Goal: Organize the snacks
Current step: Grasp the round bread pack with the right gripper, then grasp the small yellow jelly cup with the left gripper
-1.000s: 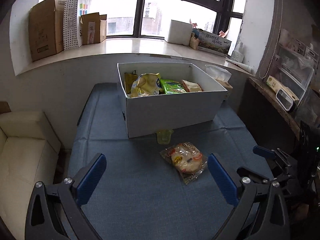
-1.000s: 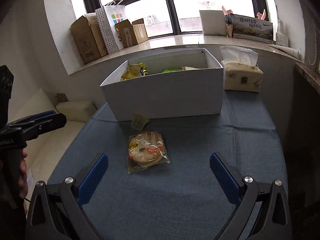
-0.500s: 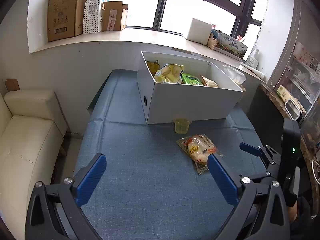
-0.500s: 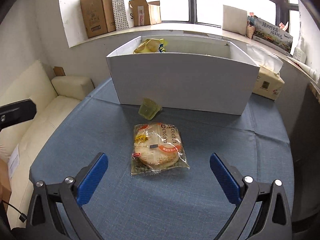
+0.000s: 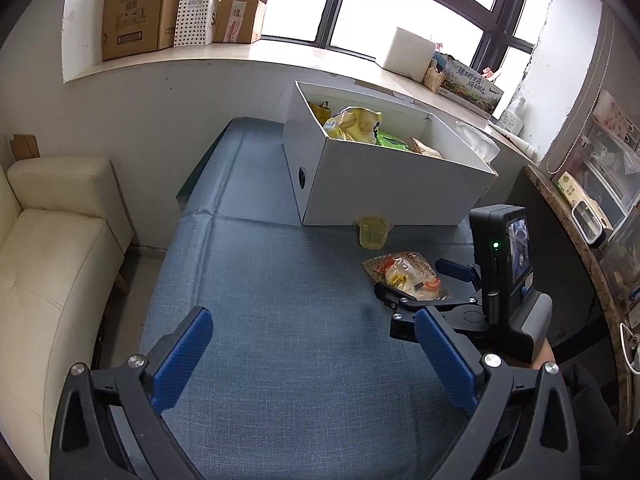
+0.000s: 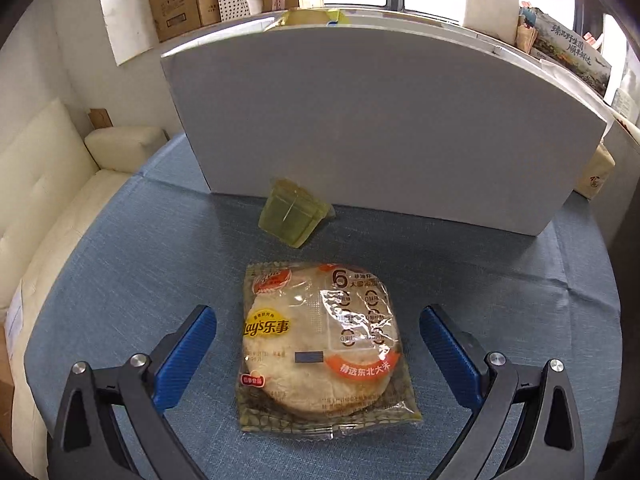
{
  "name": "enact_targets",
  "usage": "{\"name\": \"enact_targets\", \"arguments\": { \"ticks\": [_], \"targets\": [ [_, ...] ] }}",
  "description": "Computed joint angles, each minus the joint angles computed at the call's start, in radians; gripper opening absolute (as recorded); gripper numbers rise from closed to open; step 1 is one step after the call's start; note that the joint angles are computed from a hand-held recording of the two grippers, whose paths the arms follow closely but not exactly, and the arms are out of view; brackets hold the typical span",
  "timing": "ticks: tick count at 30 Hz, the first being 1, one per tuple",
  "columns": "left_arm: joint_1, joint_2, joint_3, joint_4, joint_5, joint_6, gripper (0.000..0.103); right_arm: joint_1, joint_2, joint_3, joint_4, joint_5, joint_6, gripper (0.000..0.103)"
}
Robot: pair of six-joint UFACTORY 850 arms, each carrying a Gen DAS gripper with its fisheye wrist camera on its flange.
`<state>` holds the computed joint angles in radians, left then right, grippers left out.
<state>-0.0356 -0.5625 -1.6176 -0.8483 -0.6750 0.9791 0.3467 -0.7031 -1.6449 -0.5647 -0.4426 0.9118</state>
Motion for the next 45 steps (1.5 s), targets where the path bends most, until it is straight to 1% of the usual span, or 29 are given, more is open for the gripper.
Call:
{"name": "enact_targets", "arguments": {
  "ticks": [3, 6, 7, 8, 9, 13, 14, 15, 19, 21, 22, 23, 24, 27, 29, 31, 33, 37, 38, 39, 41, 43, 44, 45],
  "targets": [
    [0.002, -0.004, -0.002, -0.002, -0.002, -0.002, 0.103, -0.001, -0.015, -0.01, 0.03, -0.008, -0.034, 0.103],
    [-0.002, -0.01, -0.006, 0.007, -0.005, -0.013, 0.103, 0.003, -0.017, -0.01, 0.006, -0.011, -0.031, 0.103],
    [-0.003, -0.014, -0.009, 0.013, -0.007, -0.019, 0.103, 0.003, -0.015, -0.009, 0.005, -0.013, -0.029, 0.099],
    [-0.005, -0.016, -0.01, 0.017, -0.008, -0.022, 0.103, 0.008, -0.01, 0.0, -0.036, -0.016, 0.016, 0.095],
    [-0.006, -0.017, -0.011, 0.02, -0.009, -0.024, 0.103, 0.011, 0.001, 0.014, -0.07, -0.007, 0.054, 0.081],
    [-0.016, -0.019, -0.009, 0.012, -0.008, -0.005, 0.103, 0.013, 0.03, 0.055, -0.072, 0.015, 0.066, 0.08],
    [-0.02, -0.02, -0.008, 0.0, -0.004, 0.015, 0.103, 0.01, 0.044, 0.073, -0.051, 0.031, 0.051, 0.079],
    [-0.025, -0.026, -0.012, -0.011, -0.003, 0.036, 0.103, 0.006, 0.066, 0.103, -0.064, 0.054, 0.073, 0.079],
    [-0.069, -0.081, -0.069, 0.005, 0.001, 0.047, 0.103, 0.0, 0.192, 0.243, -0.312, 0.076, 0.375, 0.08],
    [-0.096, -0.12, -0.112, -0.002, -0.011, 0.048, 0.103, 0.007, 0.264, 0.315, -0.433, 0.048, 0.517, 0.08],
    [-0.113, -0.136, -0.13, 0.012, 0.005, 0.026, 0.103, 0.013, 0.295, 0.346, -0.5, 0.024, 0.595, 0.08],
    [-0.134, -0.149, -0.144, 0.043, 0.037, -0.01, 0.103, 0.017, 0.324, 0.374, -0.538, 0.002, 0.642, 0.08],
    [-0.155, -0.159, -0.154, 0.078, 0.074, -0.052, 0.103, 0.018, 0.352, 0.401, -0.557, -0.017, 0.67, 0.08],
    [-0.197, -0.207, -0.21, 0.164, 0.119, -0.19, 0.103, 0.012, 0.434, 0.483, -0.604, -0.039, 0.771, 0.08],
    [-0.223, -0.24, -0.253, 0.252, 0.145, -0.303, 0.103, 0.0, 0.474, 0.521, -0.62, -0.053, 0.802, 0.08],
    [-0.243, -0.263, -0.277, 0.294, 0.179, -0.369, 0.103, 0.001, 0.508, 0.558, -0.638, -0.083, 0.832, 0.08],
    [-0.263, -0.296, -0.316, 0.382, 0.194, -0.474, 0.103, -0.004, 0.532, 0.589, -0.647, -0.078, 0.858, 0.08],
    [-0.296, -0.345, -0.369, 0.546, 0.213, -0.609, 0.102, -0.023, 0.547, 0.616, -0.66, -0.049, 0.904, 0.08],
    [-0.299, -0.356, -0.384, 0.577, 0.208, -0.636, 0.098, -0.024, 0.544, 0.618, -0.667, -0.047, 0.916, 0.08],
    [-0.301, -0.366, -0.397, 0.601, 0.203, -0.663, 0.09, -0.025, 0.547, 0.625, -0.67, -0.045, 0.922, 0.08],
    [-0.304, -0.393, -0.437, 0.64, 0.175, -0.703, 0.08, -0.029, 0.55, 0.634, -0.679, -0.031, 0.941, 0.08],
    [-0.308, -0.398, -0.441, 0.652, 0.194, -0.708, 0.076, -0.031, 0.546, 0.635, -0.681, -0.023, 0.952, 0.08],
    [-0.308, -0.397, -0.439, 0.653, 0.199, -0.707, 0.067, -0.03, 0.544, 0.636, -0.682, -0.021, 0.958, 0.08],
    [-0.306, -0.389, -0.426, 0.642, 0.214, -0.703, 0.048, -0.03, 0.543, 0.636, -0.686, -0.018, 0.962, 0.08]
  ]
}}
